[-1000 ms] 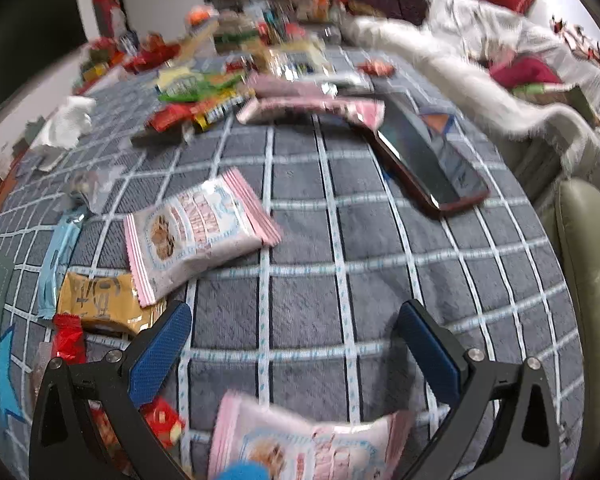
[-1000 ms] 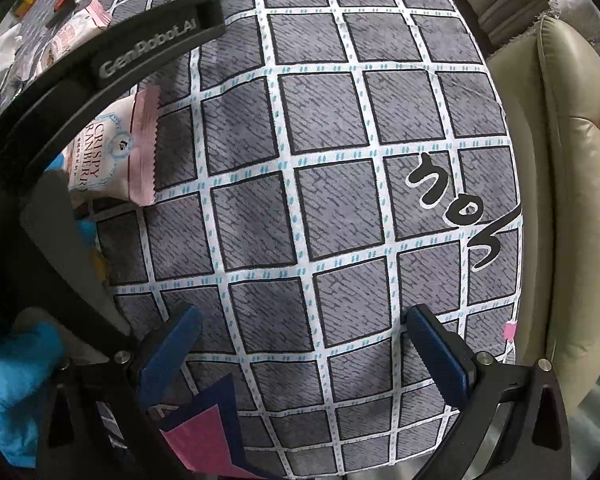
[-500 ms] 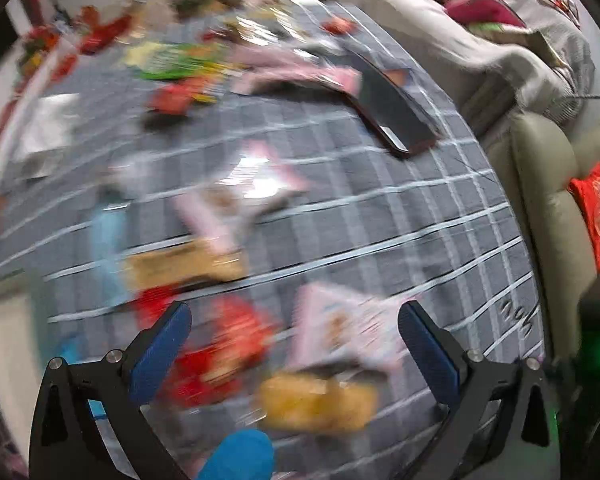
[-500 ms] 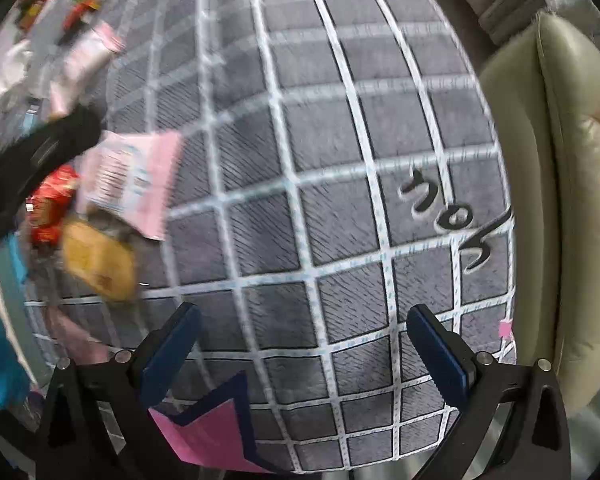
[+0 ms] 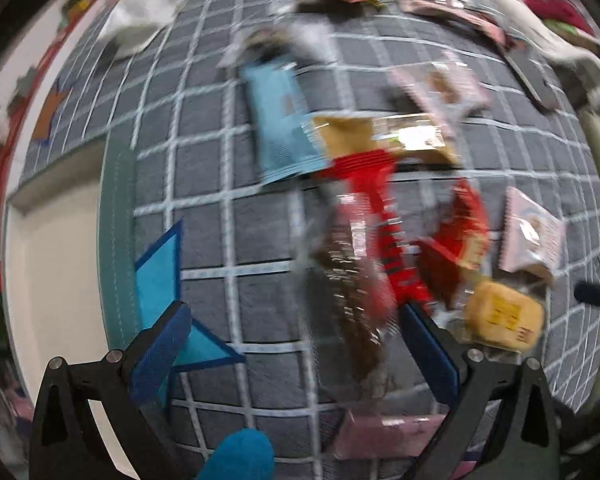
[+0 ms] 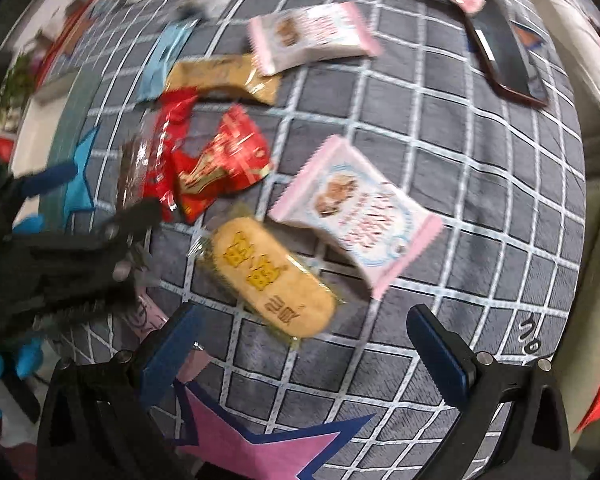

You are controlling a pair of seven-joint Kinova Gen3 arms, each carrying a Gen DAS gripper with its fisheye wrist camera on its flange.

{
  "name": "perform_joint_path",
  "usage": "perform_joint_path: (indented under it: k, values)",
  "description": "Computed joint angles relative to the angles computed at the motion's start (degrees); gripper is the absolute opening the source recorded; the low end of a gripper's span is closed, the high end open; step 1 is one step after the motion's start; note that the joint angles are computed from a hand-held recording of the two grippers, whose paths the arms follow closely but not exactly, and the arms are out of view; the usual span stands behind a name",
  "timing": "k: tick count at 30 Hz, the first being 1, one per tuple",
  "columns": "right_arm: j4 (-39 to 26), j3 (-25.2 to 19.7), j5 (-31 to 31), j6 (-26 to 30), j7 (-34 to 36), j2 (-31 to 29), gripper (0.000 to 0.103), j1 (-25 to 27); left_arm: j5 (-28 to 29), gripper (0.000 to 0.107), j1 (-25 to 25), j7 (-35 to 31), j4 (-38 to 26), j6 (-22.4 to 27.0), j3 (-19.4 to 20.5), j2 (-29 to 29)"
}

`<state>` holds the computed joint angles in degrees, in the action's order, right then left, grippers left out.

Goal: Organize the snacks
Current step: 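Grasp the clear jerky packet with the left tool while the right tool grasps a pink Crispy Cranberry packet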

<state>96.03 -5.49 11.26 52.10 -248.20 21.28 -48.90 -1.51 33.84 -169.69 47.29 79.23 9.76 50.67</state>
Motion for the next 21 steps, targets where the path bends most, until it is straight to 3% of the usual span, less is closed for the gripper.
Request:
perform_joint_path:
  k: [2, 5, 8, 14, 18, 21]
  values:
    - [-0.3, 0.4, 1.0, -1.3, 0.8, 0.5, 0.103, 0.2, -0.6, 0.103, 0.9, 2.0, -5.3, 1.9, -0.9, 3.3]
    - [-4.2, -1.6, -1.7, 3.4, 4.7, 2.7, 0.103, 2.7, -1.2, 0.103, 1.2, 1.5, -13.2, 6.1, -1.5, 7.1]
    - [-3.9, 1.1, -3.0, 5.9, 1.4, 2.2, 0.103, -0.7, 0.0, 0.103, 1.2, 0.0, -18.5, 10.3, -1.6, 8.9]
    - [3.4, -1.5, -4.1, 0.2, 1.8, 0.1, 0.103, 0.2, -0.5, 0.103, 3.6, 4.0, -10.6, 6.3, -2.9, 6.5]
    - [8.3, -2.1, -6.4, -5.6, 10.2, 0.7, 0.103, 4.0, -0.5, 0.103, 3.6, 5.1, -7.2, 3.9, -2.2, 5.8]
    - [9.7, -2.4, -7.2, -8.9, 16.0, 1.8, 0.103, 6.0, -0.8, 0.103, 3.1, 4.7, -9.6, 5.8, -1.9, 6.0]
